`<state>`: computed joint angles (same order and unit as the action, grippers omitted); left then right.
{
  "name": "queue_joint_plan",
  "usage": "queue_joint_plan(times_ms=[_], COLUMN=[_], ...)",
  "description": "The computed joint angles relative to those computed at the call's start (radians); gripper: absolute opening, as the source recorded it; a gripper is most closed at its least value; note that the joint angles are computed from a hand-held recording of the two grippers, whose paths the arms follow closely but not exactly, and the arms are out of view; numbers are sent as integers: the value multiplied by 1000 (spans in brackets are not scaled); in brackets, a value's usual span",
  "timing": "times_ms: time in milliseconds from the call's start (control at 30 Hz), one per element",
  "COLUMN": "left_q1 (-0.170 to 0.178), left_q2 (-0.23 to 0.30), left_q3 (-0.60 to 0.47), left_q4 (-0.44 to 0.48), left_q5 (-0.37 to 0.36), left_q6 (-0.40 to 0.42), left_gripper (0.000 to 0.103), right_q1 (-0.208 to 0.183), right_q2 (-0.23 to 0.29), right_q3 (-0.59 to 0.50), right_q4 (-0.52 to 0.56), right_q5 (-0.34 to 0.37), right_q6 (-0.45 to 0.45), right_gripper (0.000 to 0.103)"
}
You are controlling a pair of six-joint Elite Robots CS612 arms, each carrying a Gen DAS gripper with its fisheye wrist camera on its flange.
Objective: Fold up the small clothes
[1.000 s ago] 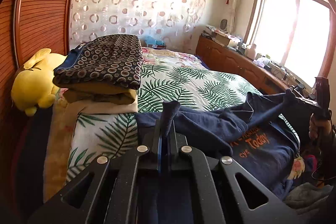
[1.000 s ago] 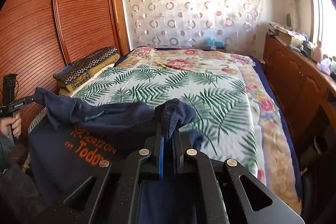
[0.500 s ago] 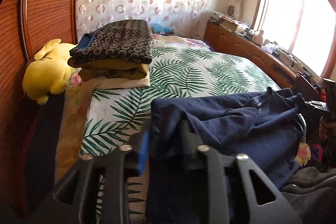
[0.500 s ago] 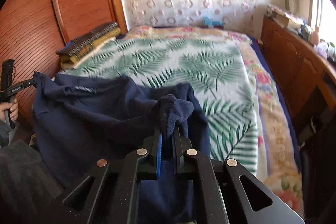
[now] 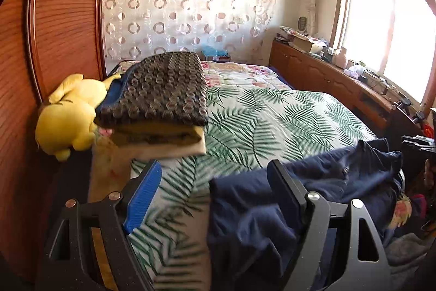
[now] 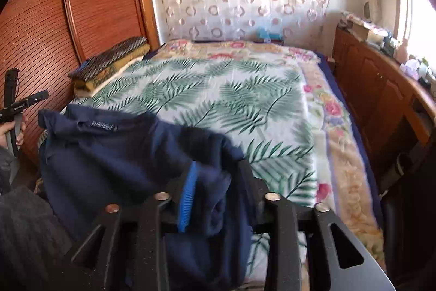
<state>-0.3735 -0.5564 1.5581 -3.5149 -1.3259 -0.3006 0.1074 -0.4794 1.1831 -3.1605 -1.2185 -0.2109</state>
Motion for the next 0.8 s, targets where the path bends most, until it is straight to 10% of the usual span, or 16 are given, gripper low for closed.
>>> queue_joint_plan(times_ms=[733, 800], left_q1=[47, 45], left_q2=[77, 75], left_q3=[-167, -161], left_q4=[308, 316], left_q5=[-117, -119], left_q6=[25, 23], left_gripper=[73, 73], right_q1=[27, 29], right_q2=[151, 154], right_q3=[-305, -312], right_q4=[260, 266], right_q5=[9, -3], right_q6=[-47, -46], right_gripper=[42, 54])
